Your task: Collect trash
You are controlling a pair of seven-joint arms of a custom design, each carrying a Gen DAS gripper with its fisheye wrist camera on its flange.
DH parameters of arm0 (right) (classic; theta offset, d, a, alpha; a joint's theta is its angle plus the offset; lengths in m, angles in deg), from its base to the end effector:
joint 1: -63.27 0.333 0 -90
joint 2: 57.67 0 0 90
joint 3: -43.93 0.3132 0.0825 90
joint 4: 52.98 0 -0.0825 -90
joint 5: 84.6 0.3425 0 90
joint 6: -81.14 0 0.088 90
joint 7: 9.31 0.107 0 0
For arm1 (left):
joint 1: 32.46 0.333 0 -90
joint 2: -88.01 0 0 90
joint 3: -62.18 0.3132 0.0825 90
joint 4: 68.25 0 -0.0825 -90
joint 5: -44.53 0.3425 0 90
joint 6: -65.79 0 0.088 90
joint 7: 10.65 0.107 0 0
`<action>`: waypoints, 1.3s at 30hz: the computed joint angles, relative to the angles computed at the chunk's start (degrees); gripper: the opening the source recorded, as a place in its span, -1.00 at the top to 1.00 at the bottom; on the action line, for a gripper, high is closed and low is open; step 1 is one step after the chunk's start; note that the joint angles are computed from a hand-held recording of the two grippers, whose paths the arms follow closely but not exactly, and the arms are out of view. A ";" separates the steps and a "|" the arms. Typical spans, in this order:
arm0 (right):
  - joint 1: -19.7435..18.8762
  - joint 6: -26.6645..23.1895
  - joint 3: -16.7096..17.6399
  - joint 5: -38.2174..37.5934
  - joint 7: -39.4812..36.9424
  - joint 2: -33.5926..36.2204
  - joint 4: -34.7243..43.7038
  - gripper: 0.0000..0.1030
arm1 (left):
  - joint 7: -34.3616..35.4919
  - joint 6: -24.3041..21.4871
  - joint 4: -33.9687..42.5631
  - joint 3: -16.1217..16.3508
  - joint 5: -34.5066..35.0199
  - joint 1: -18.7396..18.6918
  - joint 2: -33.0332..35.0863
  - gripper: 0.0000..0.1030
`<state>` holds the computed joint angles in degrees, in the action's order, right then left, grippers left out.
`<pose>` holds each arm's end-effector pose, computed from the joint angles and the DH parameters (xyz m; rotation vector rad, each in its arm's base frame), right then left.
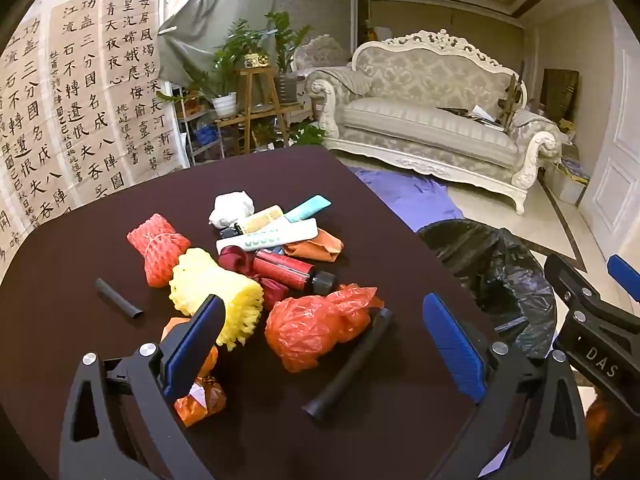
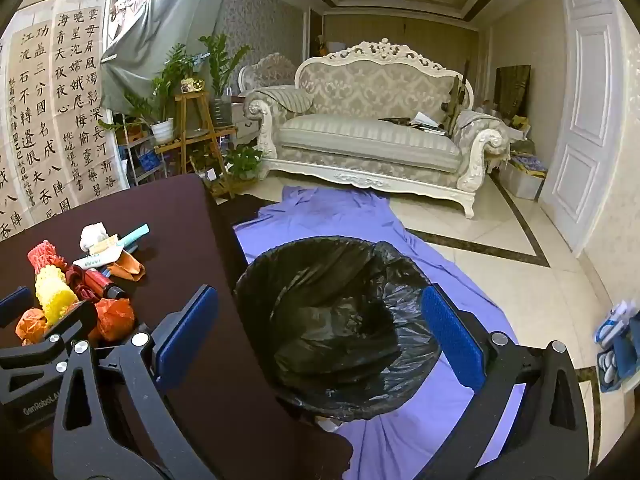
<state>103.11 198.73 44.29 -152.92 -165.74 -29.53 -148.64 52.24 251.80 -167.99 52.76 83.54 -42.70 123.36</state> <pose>0.5261 0.3780 0.3606 -1.1166 2.1528 -1.1983 0.6202 -0.2646 0.3518 -1.2647 2.1435 -0.9995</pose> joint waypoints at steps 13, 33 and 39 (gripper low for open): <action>-0.29 0.87 0.09 0.11 0.67 -0.63 -0.75 -0.92 | 2.10 -0.34 -1.23 -3.48 -2.33 3.54 -0.68 -0.87; -0.49 1.16 0.10 1.00 0.11 -0.44 -0.75 -0.92 | 0.78 -0.67 -0.57 -2.42 -1.66 2.35 -0.17 -0.87; -0.54 1.18 0.15 1.09 0.02 -0.33 -0.62 -0.92 | 0.83 -0.66 -0.54 -2.36 -1.75 2.32 -0.09 -0.87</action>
